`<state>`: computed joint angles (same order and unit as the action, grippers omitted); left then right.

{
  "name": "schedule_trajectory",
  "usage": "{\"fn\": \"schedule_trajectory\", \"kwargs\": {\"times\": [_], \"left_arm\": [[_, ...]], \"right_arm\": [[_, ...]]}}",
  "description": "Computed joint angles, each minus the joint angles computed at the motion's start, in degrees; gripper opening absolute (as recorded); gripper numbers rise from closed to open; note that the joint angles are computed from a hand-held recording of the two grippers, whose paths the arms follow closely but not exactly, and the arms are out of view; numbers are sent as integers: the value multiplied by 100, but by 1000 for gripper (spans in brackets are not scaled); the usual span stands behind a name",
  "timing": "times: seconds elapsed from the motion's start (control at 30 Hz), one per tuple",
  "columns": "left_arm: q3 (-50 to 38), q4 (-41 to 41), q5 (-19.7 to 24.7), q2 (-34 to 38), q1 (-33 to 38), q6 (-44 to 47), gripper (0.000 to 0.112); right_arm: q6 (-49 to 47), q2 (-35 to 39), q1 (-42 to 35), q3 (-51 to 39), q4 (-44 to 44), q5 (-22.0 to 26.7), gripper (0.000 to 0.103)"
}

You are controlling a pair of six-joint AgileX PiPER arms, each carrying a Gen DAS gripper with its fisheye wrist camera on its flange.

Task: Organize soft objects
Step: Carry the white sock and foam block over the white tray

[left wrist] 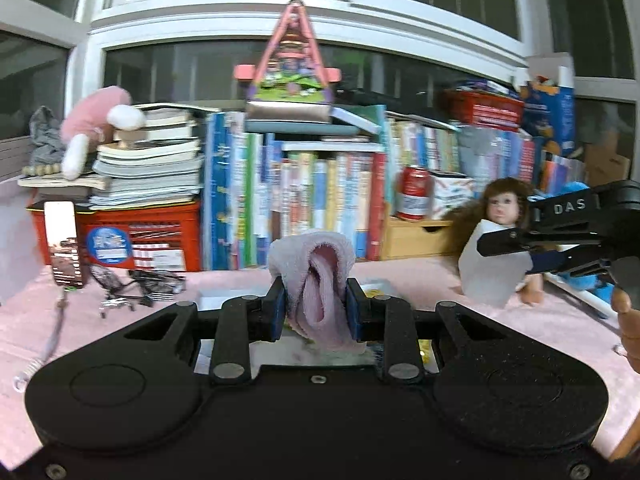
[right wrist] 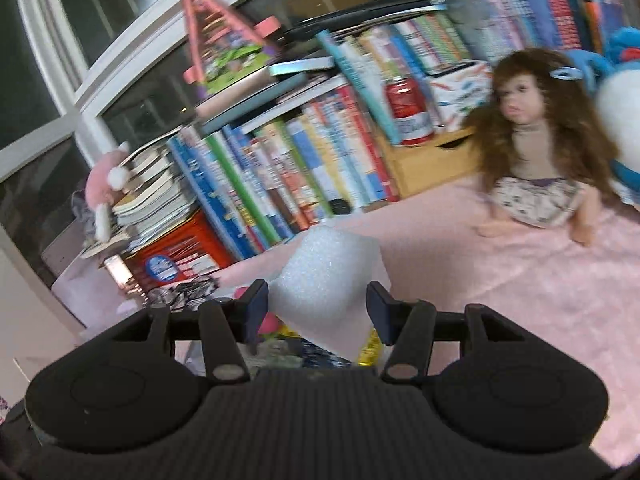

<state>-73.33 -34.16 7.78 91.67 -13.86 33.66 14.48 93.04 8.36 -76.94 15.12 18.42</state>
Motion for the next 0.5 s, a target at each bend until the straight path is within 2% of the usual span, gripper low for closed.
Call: {"fn": "schedule_trajectory", "kwargs": {"times": [0.13,0.27,0.33,0.43,0.5], "left_arm": [[-793,-390,935,422,518,188,28],[-1562,-2,1455,912,755,-161,28],[-2048,261,1822,1197,840,-463,28],[-3198,362,2786,1857,1045,-752,28],[-4166,359,3498,2429,1185,-1013,28]], "right_arm": [[378,454,292,-732,-485,366,58],[382,936,446,-1492,-454,736,58],[633,1148,532,-1819,-732,813,58],[1435,1417,636,-2188,-1675,710,58],[1524,1711,577,-2627,-1673,887,58]]}}
